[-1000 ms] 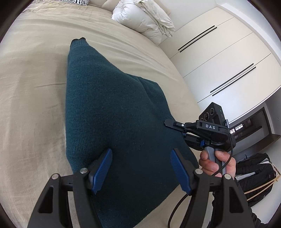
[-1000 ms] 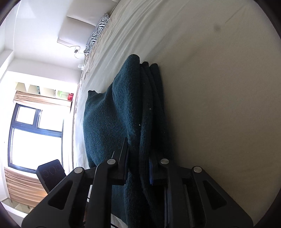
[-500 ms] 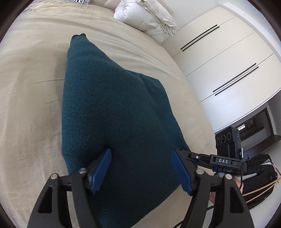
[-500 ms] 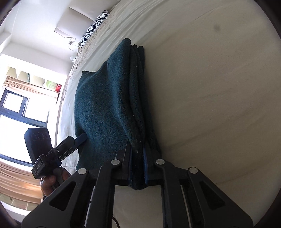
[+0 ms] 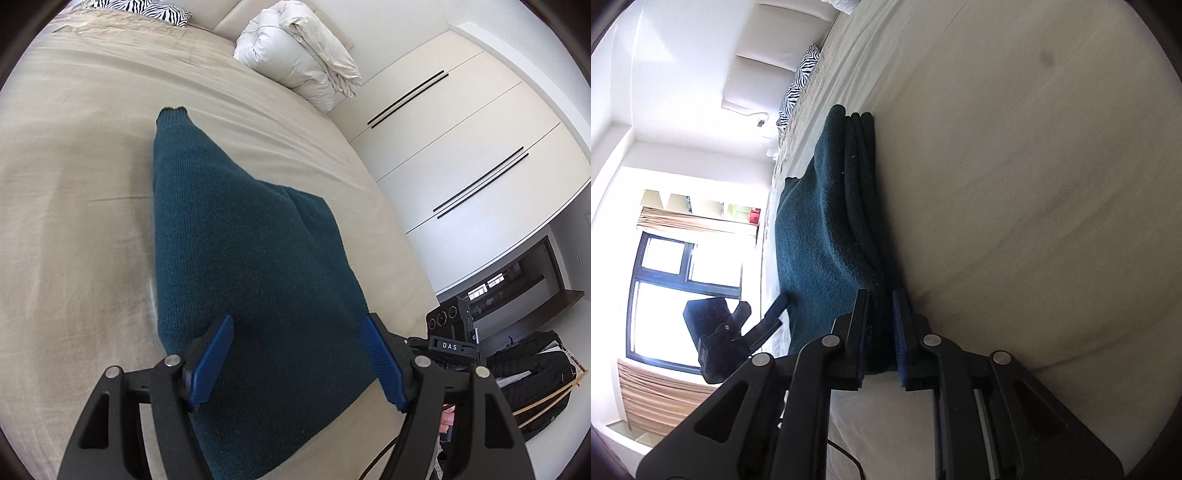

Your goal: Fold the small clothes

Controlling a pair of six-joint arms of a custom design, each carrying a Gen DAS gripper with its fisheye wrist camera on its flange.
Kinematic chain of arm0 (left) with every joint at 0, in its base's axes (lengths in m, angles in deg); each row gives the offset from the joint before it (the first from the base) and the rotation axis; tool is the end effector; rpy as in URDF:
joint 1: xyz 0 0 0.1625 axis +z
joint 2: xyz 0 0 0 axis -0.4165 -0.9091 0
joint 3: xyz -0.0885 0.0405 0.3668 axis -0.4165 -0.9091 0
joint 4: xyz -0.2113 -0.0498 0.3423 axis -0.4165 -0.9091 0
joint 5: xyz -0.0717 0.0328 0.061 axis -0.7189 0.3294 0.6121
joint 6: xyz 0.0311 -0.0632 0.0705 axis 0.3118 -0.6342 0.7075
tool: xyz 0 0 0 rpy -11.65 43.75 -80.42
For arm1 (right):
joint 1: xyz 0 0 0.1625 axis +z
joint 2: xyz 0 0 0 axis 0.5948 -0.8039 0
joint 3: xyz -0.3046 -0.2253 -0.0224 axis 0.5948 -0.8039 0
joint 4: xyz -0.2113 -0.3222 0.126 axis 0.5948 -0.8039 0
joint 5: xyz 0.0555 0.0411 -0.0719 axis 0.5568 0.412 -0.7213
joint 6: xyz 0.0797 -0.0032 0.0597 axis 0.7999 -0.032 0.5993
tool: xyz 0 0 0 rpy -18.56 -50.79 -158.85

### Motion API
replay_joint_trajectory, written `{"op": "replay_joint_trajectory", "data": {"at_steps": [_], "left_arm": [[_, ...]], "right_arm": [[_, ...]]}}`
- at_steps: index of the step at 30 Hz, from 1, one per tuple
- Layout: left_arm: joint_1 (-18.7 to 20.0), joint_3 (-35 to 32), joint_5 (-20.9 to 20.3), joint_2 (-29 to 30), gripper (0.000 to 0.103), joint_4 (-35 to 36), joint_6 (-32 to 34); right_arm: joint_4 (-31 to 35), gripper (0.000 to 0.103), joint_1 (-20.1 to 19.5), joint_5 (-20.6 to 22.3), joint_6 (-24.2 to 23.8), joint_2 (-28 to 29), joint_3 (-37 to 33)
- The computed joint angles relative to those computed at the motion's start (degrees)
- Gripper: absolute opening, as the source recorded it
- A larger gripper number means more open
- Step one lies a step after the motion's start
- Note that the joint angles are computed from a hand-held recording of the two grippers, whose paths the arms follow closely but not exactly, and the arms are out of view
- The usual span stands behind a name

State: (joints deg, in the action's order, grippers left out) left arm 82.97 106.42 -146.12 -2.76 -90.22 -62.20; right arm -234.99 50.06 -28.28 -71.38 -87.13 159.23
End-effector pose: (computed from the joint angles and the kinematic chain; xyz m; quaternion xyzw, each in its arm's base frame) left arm -0.1396 -0.5051 0.2371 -0.1355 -0.9662 0.2179 0.0239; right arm 0.1117 -0.4153 0.1958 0.0881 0.9639 -0.2501 0.0242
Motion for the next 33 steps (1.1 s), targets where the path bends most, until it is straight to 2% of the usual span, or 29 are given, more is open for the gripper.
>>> {"op": "replay_joint_trajectory", "data": {"at_steps": [1, 2, 3, 5, 7, 9, 10, 12, 14, 17, 18, 19, 20, 21, 23, 25, 26, 27, 29, 31, 32, 33], "left_arm": [[-0.1, -0.9, 0.73, 0.14, 0.076, 0.35, 0.19], [-0.03, -1.97, 0.73, 0.6, 0.076, 0.64, 0.91], [0.06, -3.38, 0.55, 1.47, 0.076, 1.16, 2.02], [0.27, -7.42, 0.54, 4.39, 0.076, 3.43, 4.24], [1.93, -13.54, -2.26, 8.85, 0.075, 7.85, 4.75], [3.44, -18.5, -2.49, 12.8, 0.065, 10.51, 3.7], [4.55, -20.81, -3.57, 14.63, 0.064, 11.74, 3.08], [5.94, -23.38, -3.82, 16.94, 0.049, 13.01, 1.16], [5.8, -23.52, -2.46, 17.66, 0.045, 13.2, 2.07], [5.14, -23.38, -0.49, 18.16, 0.042, 13.76, 3.97], [5.18, -23.32, 0.09, 18.35, 0.037, 13.55, 3.87], [5.28, -23.34, 0.83, 18.58, 0.033, 13.59, 3.44], [5.44, -23.35, 1.71, 18.79, 0.019, 13.57, 3.08], [5.88, -23.32, 1.78, 18.83, 0.011, 13.41, 2.64], [7.24, -23.54, -1.27, 18.57, 0.009, 13.49, 1.07], [6.24, -22.61, -0.04, 16.83, 0.008, 14.18, 1.19], [5.26, -21.71, 1.02, 15.87, 0.013, 14.1, 1.33], [4.48, -20.31, 0.87, 14.48, 0.021, 13.52, 1.37], [3.46, -17.31, -0.51, 12.4, 0.03, 11.09, 1.76], [2.73, -16.38, 0.8, 12.73, 0.03, 11.93, 2.0], [2.68, -16.07, 1.4, 13.26, 0.027, 12.03, 2.47], [2.82, -15.57, 1.58, 13.43, 0.024, 11.01, 2.72]], "right_arm": [[-0.69, 0.026, 2.02, -4.32, 0.27, -0.25, -0.41], [-0.04, 0.026, 2.46, -6.49, -0.68, -1.76, -0.61], [-0.03, 0.026, 3.38, -6.27, -1.18, -1.77, -1.3], [1.12, 0.025, 4.24, -1.4, -2.69, -1.05, -3.38], [3.44, 0.026, 6.41, 0.16, -3.66, 2.16, -7.47], [6.62, 0.025, 6.75, 4.42, -4.01, 5.86, -11.93], [7.55, 0.025, 6.66, 6.2, -4.2, 7.82, -14.05], [8.34, 0.026, 6.63, 6.62, -3.1, 12.01, -18.38], [9.63, 0.026, 5.19, 8.33, -1.54, 15.54, -21.86], [11.29, 0.025, 4.69, 2.5, 0.94, 19.64, -26.03], [11.67, 0.021, 3.86, 2.82, 1.18, 20.3, -26.41], [11.03, 0.019, 2.95, 3.92, 1.24, 20.69, -26.19], [9.66, 0.018, 2.23, 5.18, 0.84, 20.85, -25.55], [8.76, 0.018, 1.67, 6.22, 0.25, 20.65, -24.85], [7.98, 0.018, 0.8, 7.65, -0.13, 19.49, -22.98], [8.51, 0.022, 1.63, 7.36, 0.09, 18.12, -22.25], [8.52, 0.022, 2.07, 7.53, -0.96, 17.86, -22.33], [8.57, 0.022, 2.4, 8.75, -2.0, 17.16, -21.76], [9.24, 0.022, 2.63, 11.07, -3.73, 16.04, -20.33], [11.15, 0.022, 3.07, 8.89, -5.04, 15.77, -19.76], [11.8, 0.022, 3.2, 6.42, -4.82, 16.59, -20.26], [11.33, 0.022, 2.5, 6.35, -4.4, 16.89, -19.89]]}}
